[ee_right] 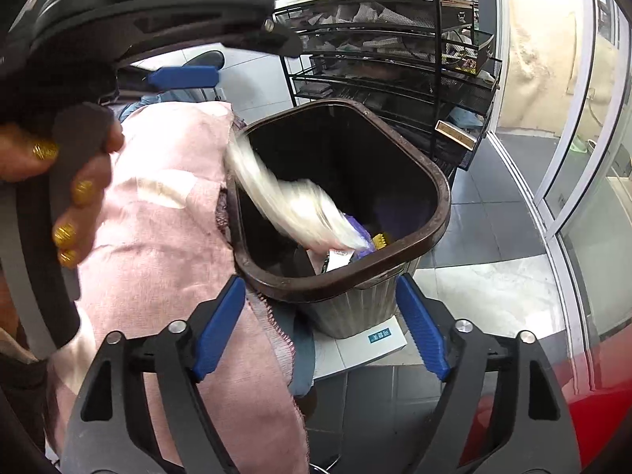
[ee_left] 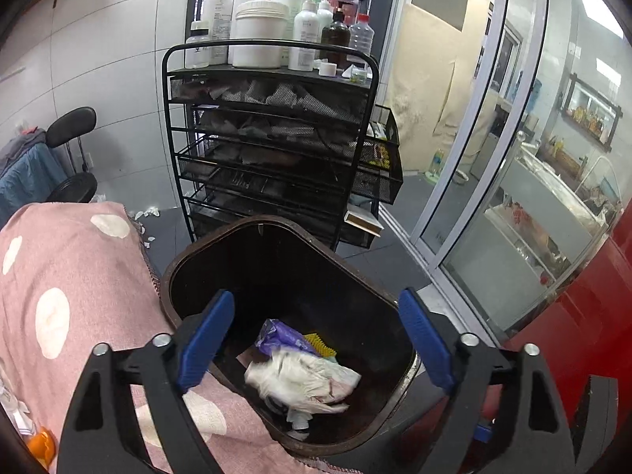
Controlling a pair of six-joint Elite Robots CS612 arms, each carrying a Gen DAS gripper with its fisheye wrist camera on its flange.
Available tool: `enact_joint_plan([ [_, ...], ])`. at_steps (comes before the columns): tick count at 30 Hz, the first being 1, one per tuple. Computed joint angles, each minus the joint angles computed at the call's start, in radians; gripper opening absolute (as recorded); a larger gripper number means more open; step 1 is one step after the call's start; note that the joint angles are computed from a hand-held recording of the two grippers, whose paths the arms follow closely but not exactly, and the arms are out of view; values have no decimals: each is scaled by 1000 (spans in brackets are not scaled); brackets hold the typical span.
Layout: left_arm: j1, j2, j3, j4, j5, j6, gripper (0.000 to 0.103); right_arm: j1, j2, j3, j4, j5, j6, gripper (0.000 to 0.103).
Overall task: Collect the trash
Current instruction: 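Lower the crumpled paper into the bin and open the left tool, then move both open tools back over the remaining trash on the bed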
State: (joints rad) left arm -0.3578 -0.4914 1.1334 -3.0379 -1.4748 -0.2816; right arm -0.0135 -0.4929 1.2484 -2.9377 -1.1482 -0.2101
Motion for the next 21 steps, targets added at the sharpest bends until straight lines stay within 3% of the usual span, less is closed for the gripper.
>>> enact_joint_plan([
  [3, 0, -6, 6, 29, 3, 11, 93, 1, -5, 13, -10, -4, 4, 85],
  [6, -2, -12, 27, 1, 28, 3, 98, 0, -10, 23, -13, -2, 12, 88],
  [14, 2, -53, 110, -65, 19, -32, 98, 4, -18, 35, -28, -13, 13, 90],
  [21, 1, -108, 221, -202, 25, -40, 98, 14, -19, 34, -32, -18, 1, 90],
])
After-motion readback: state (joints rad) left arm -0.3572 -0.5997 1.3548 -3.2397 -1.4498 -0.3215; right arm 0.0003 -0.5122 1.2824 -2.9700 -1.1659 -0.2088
